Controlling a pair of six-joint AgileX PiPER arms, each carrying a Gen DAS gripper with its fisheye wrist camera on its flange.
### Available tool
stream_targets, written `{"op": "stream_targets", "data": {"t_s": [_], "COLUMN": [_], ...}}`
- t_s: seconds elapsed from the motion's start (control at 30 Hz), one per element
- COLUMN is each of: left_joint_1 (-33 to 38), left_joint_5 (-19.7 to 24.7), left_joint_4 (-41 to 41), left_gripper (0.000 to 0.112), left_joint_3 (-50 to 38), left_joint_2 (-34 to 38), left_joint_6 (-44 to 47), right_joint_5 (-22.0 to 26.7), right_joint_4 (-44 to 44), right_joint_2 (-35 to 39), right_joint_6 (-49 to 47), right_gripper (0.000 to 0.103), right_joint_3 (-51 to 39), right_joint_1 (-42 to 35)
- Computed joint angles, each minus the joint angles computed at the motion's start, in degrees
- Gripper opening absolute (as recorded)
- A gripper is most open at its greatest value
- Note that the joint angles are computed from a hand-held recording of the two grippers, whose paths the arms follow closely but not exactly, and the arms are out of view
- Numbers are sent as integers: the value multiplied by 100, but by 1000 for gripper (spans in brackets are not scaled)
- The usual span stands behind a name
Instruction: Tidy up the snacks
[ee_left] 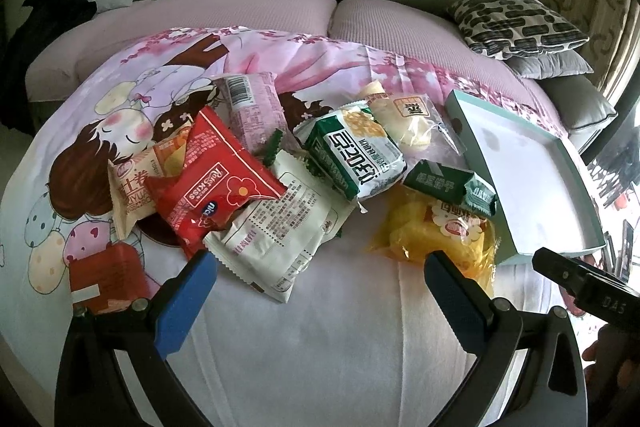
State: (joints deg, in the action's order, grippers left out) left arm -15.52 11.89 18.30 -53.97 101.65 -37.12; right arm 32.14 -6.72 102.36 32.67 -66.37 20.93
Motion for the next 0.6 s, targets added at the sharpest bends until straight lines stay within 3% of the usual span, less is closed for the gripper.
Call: {"op": "stream_targets", "data": {"t_s": [0.6], "left_joint_1": [14], "left_joint_5": [6], "left_joint_4": [-116], "left_gripper": [103], "left_joint_3": [44], "left_joint_2": [-86], "left_joint_6": [143], "right_joint_5": [104], "right_joint_4": [-122], "right_joint_2": [-77], "right_joint_6": [100], "right_gripper": [103], "right_joint_3": [-34], "right_joint_1": [65]}}
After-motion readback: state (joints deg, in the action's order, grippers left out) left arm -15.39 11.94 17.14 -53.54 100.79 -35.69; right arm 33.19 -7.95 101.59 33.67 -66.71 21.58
